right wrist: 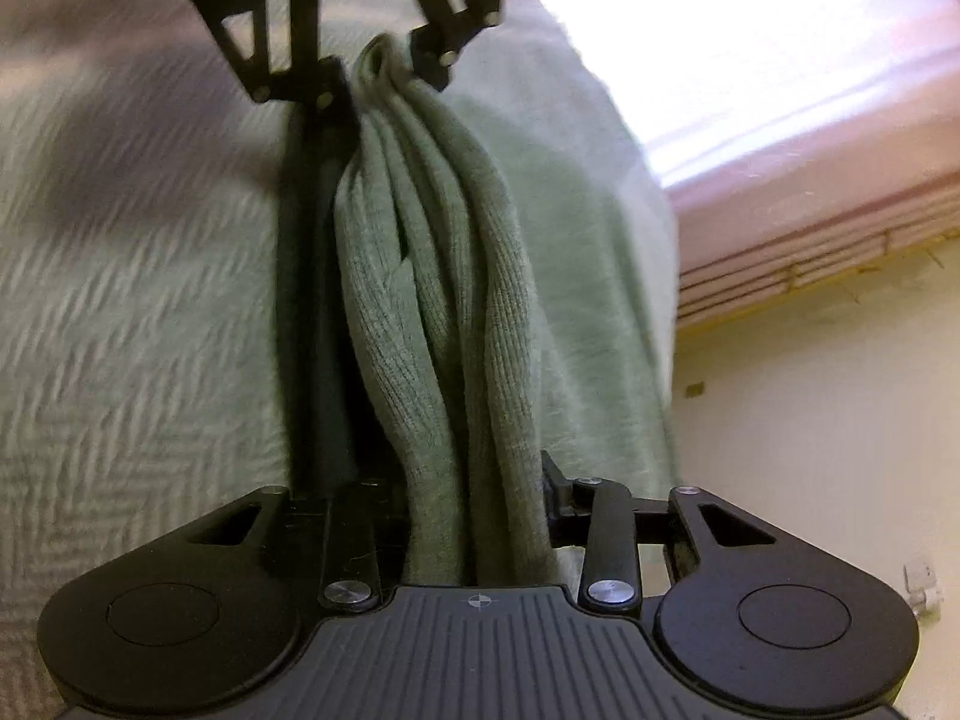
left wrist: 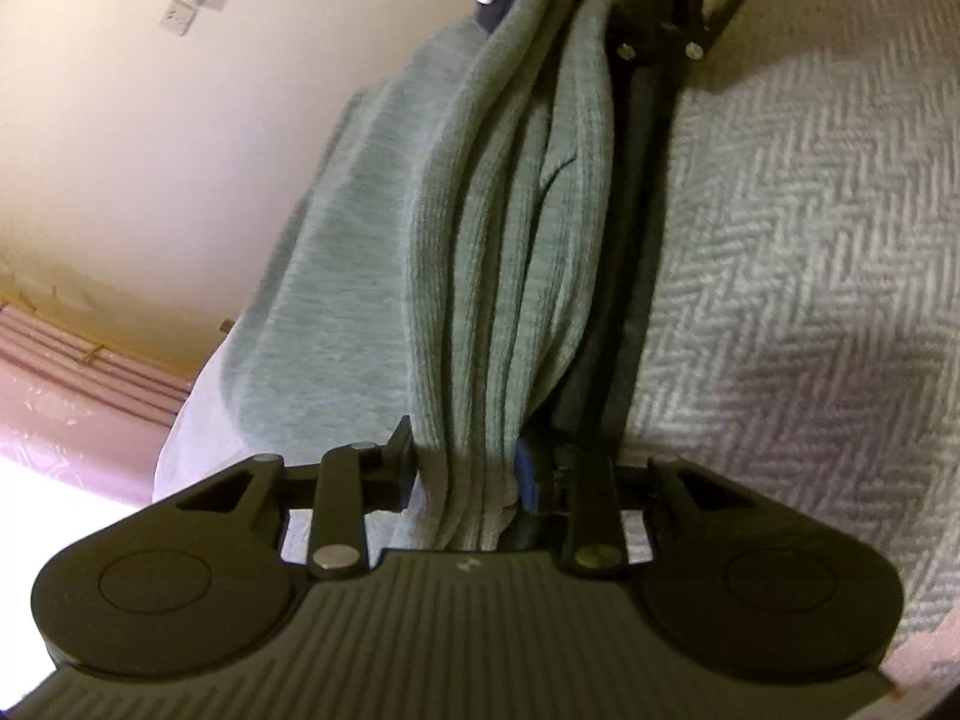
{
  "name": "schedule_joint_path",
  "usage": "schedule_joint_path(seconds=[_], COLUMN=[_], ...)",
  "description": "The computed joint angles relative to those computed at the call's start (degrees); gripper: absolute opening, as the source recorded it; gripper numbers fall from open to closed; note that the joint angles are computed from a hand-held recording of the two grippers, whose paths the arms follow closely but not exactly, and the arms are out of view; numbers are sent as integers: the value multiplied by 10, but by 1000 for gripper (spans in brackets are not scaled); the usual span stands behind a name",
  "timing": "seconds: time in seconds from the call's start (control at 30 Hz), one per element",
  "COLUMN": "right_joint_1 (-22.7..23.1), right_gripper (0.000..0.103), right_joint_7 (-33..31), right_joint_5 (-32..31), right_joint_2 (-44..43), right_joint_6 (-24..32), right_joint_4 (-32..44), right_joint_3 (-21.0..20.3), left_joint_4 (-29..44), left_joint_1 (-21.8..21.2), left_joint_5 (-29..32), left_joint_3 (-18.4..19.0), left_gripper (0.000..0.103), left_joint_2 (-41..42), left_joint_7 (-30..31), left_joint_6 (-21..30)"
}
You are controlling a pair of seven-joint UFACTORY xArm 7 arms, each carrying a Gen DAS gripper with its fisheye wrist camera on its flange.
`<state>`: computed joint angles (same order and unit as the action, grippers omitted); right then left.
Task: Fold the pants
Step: 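Open both grippers and release the sweatpants on the dark green cloth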
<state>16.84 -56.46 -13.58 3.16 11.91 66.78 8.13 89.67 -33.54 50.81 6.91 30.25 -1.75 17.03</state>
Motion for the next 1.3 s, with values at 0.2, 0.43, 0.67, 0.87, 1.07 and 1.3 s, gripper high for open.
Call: schedule_joint_path(seconds=[0.2, 0.43, 0.67, 0.87, 1.07, 1.3], right_joint_1=[2, -5, -6, 3, 17, 23], right_gripper=[42, 41, 30, 32, 58, 63], right_joint_7=[75, 258, 449, 491, 632, 784], right_joint_5=[-10, 98, 132, 146, 144, 163], right_joint_2=[-50, -85, 41, 52, -4, -89], right_joint_6=[99, 302, 372, 408, 402, 478], right_joint_4=[6, 114, 241, 279, 234, 207], right_joint_3=[0, 5, 2, -2, 5, 20], left_joint_4=[-14, 32, 137, 110, -3, -84], left_joint_1=[61, 88, 112, 89, 76, 80], left_joint_5=[-132, -303, -363, -354, -319, -285], left_joint_3=[-81, -96, -120, -98, -99, -149], left_gripper=[33, 33, 34, 33, 33, 82], left_joint_2=[-46, -65, 26, -12, -142, -279], left_joint_7=[74, 53, 30, -13, -161, -342], left_joint_6=[61, 103, 176, 205, 242, 316])
